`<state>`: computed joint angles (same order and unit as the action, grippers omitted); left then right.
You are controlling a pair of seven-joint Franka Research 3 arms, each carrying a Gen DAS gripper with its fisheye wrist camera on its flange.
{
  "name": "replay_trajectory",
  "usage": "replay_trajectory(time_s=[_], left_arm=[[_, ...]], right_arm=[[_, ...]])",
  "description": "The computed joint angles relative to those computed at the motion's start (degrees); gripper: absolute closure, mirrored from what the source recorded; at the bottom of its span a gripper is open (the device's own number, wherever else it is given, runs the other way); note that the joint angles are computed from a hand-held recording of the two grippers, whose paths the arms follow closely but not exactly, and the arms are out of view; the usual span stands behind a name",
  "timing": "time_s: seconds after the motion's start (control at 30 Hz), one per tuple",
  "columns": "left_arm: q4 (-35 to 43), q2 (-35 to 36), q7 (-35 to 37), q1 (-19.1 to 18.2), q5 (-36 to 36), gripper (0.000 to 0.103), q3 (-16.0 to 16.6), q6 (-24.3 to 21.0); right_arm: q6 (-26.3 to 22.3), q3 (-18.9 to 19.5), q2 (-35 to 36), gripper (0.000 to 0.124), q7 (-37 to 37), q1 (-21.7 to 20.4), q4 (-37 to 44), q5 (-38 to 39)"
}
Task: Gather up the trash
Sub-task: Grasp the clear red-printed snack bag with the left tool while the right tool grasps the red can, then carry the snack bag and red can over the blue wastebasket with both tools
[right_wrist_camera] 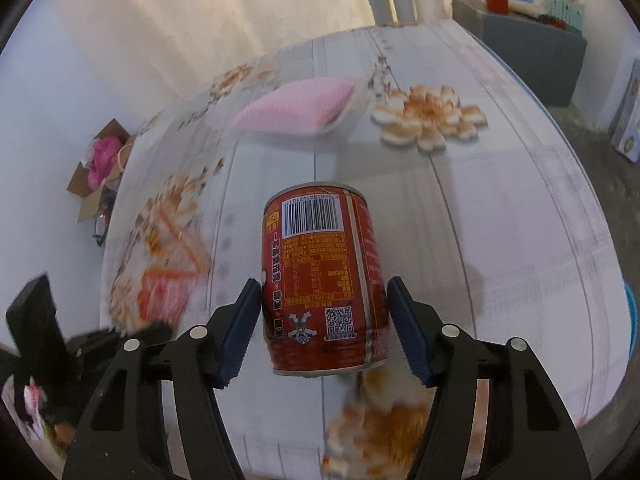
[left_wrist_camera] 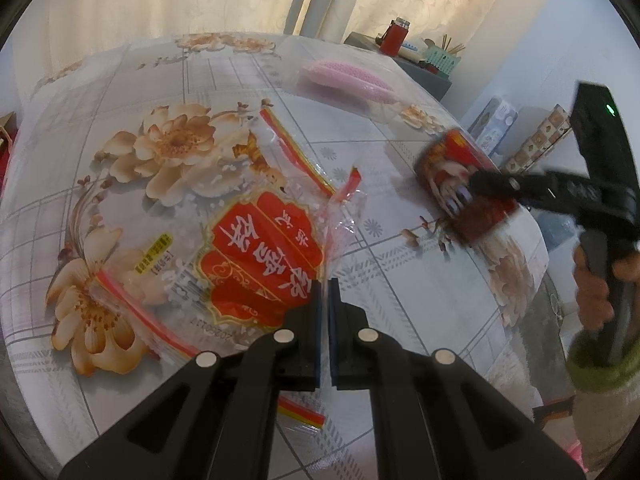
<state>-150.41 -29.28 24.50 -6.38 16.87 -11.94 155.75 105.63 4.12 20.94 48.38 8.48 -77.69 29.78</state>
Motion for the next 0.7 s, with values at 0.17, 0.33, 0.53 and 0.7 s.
replay_trajectory(time_s=[0.17,0.33,0.53,0.7], left_arm=[[0.9,0.4,0.3,0.1,1.0,0.101,-0.5,-1.6],[1.9,1.0,-0.1,0.3,2.2,0.1,-1.1,-3.2],[2.6,1.3,-0.9,0.2,3.2,0.1,-1.3,-4.3],[3.2,1.7,-1.9,0.3,4.3,0.1,-1.8,-4.9]], right_arm=[[-2.2,-0.7,-3.6,0.062,-1.6,-1.0,-4.3,0.2],[-3.1,-0.8,-2.9,0.059,-0.8,-1.0,-3.9,1.3],[-3.6,-0.5,-1.7,0.061,0.7,-0.7,-3.6,1.8],[-1.7,-0.5,-3.3,0.061,0.2,-0.9,-6.3,3.1]])
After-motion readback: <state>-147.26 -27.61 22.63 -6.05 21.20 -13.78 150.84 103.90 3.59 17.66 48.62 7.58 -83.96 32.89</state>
